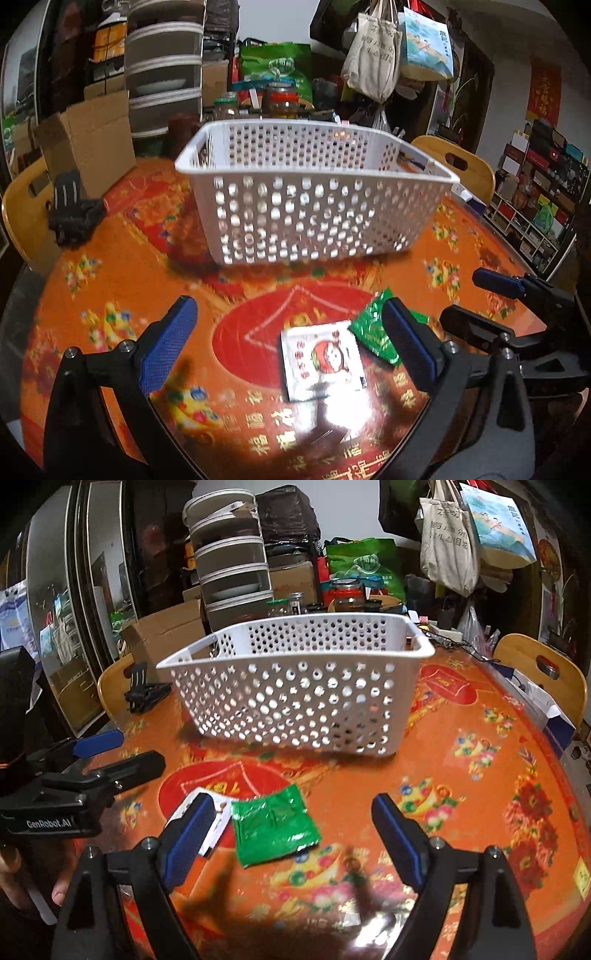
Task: Organize soft objects
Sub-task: 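Open the left gripper and withdraw both grippers back over the table, then close the right gripper on the green packet while the left gripper approaches the white printed card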
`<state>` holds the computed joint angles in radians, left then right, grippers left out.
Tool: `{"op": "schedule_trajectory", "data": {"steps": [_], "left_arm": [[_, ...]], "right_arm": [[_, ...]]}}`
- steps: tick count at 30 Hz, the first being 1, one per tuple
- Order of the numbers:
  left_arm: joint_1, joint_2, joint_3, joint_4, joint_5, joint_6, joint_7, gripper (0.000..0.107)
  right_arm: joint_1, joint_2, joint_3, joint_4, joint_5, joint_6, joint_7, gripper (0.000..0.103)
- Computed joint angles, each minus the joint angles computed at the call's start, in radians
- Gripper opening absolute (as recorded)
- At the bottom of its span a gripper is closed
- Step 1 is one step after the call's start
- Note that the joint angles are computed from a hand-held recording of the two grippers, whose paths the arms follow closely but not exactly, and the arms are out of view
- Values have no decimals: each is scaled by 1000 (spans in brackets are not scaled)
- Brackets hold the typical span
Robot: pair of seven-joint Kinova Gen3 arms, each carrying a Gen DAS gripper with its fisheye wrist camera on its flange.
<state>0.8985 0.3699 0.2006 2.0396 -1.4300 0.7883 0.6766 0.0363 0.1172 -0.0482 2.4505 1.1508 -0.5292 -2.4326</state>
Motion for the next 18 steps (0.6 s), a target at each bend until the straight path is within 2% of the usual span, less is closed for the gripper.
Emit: {"op": "schedule_trajectory", "data": {"steps": [6,9,14,18], "left_arm": [[-14,47,-9,-2,9,-60,2,99],[-13,59,-24,-2,19,-82,0,99],[-18,57,-47,12,15,-113,27,99],[-28,70,-51,5,31,-133,-2,99]], "right_arm": [[-22,38,-20,8,-56,34,62,87],[-28,59,-43,-5,-45,63,63,87],[-42,84,-79,-27,-29,114,60,79],[-53,104,-105,-46,-17,150,52,74]]}}
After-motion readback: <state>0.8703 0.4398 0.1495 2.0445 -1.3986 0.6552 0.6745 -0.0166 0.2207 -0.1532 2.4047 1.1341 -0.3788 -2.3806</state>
